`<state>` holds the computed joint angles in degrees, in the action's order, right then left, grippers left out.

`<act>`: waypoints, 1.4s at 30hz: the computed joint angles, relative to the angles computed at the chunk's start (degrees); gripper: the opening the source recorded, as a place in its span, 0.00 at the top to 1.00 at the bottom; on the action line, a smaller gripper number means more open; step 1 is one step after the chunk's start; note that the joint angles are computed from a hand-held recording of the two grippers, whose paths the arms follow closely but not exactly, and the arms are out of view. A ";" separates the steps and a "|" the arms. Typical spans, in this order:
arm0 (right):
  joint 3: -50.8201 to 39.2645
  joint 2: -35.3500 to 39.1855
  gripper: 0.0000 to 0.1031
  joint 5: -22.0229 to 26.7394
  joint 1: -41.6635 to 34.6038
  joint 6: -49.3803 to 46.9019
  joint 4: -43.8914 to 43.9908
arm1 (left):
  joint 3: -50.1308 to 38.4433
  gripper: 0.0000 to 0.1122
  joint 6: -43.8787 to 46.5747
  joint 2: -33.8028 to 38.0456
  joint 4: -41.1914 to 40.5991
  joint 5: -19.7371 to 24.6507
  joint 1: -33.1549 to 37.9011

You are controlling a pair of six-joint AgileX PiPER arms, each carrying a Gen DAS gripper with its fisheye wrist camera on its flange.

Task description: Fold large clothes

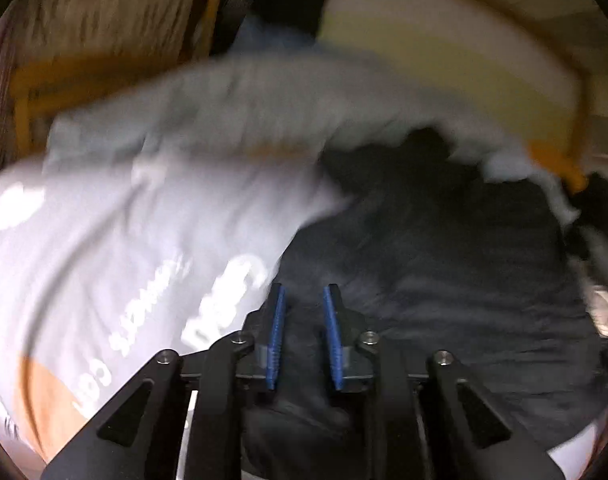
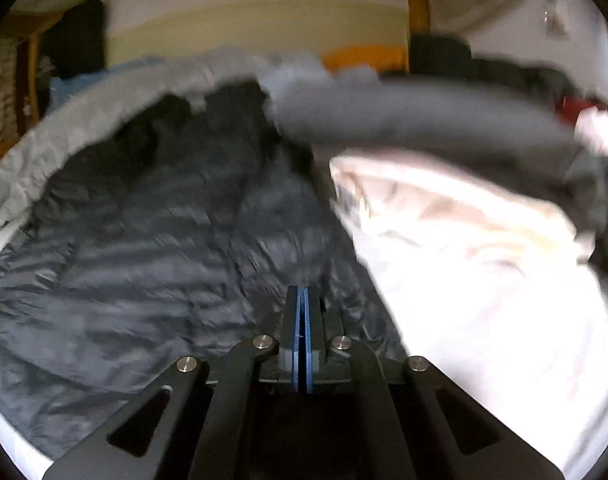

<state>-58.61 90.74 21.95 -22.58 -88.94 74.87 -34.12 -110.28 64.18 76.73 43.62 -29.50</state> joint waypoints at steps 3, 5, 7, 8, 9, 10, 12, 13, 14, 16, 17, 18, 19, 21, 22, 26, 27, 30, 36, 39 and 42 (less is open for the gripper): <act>4.44 -6.76 0.96 5.01 -2.36 -9.12 7.52 | -0.17 0.77 -0.96 -2.82 4.86 6.85 -12.61; 5.12 -9.54 0.90 11.75 -4.82 -5.11 3.82 | -0.05 0.77 -2.03 -3.85 7.01 3.30 -16.89; 4.82 -10.36 0.90 17.00 -5.94 -1.62 -0.12 | -0.74 0.77 -2.57 -2.44 7.83 -2.84 -18.56; 5.22 -10.92 0.90 18.32 -6.08 -1.12 -0.86 | -1.16 0.77 -3.16 -1.19 8.03 -5.61 -18.91; 5.71 -11.46 0.90 19.05 -5.99 -0.95 -1.30 | -1.49 0.77 -3.81 0.37 8.19 -10.29 -18.45; 6.35 -12.11 0.90 20.18 -6.13 -0.80 -1.89 | -1.99 0.77 -4.51 2.20 8.68 -15.08 -17.28; 6.99 -12.56 0.90 22.03 -6.33 -0.01 -3.07 | -2.73 0.77 -5.52 5.71 9.42 -21.47 -16.22; 7.05 -12.43 0.90 22.73 -6.30 0.85 -4.11 | -3.40 0.77 -3.56 7.29 8.46 -26.01 -14.16; 7.48 -12.66 0.90 22.67 -6.14 1.33 -4.72 | -4.59 0.77 0.38 9.64 5.26 -29.55 -13.16; 8.41 -13.05 0.90 21.61 -5.78 1.63 -5.54 | -6.11 0.78 1.39 12.96 4.12 -29.74 -13.11; 9.26 -13.69 0.89 21.21 -6.01 1.35 -5.81 | -6.84 0.77 -0.37 14.29 5.67 -29.91 -12.69; 9.61 -13.78 0.89 20.12 -5.53 1.54 -6.29 | -7.62 0.77 0.16 15.45 4.98 -31.02 -11.82; 9.39 -13.46 0.89 19.61 -5.11 1.97 -6.59 | -8.81 0.74 2.99 16.74 2.08 -30.45 -11.63; 8.83 -12.49 0.89 19.04 -4.75 2.90 -7.25 | -12.11 0.73 11.71 20.92 -5.70 -27.96 -11.54; 8.37 -11.77 0.89 18.57 -4.54 3.58 -7.77 | -12.92 0.73 13.07 22.48 -6.36 -26.63 -11.73; 6.92 -9.12 0.89 16.01 -3.33 5.91 -9.45 | -12.15 0.72 1.56 25.01 6.57 -16.94 -17.63; 6.46 -8.40 0.89 15.35 -3.05 6.91 -10.20 | -11.36 0.72 -1.19 25.07 9.51 -15.31 -18.73; 4.89 -6.37 0.89 15.59 -3.26 9.33 -11.74 | -8.54 0.72 -6.33 22.55 14.74 -17.23 -17.70; 7.09 -8.68 0.73 11.86 -2.62 5.06 -8.61 | -4.40 0.59 -3.27 16.99 15.65 -7.40 -23.60; 8.09 -9.47 0.72 10.57 -2.61 1.99 -6.63 | -5.32 0.59 3.31 13.89 10.10 -5.51 -24.86; 8.23 -10.24 0.72 15.32 -4.19 0.18 -6.47 | -7.28 0.57 10.06 11.94 -0.52 2.54 -27.97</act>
<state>-50.38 80.49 37.27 -26.78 -88.75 68.40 -41.40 -100.22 76.12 76.21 46.16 -57.46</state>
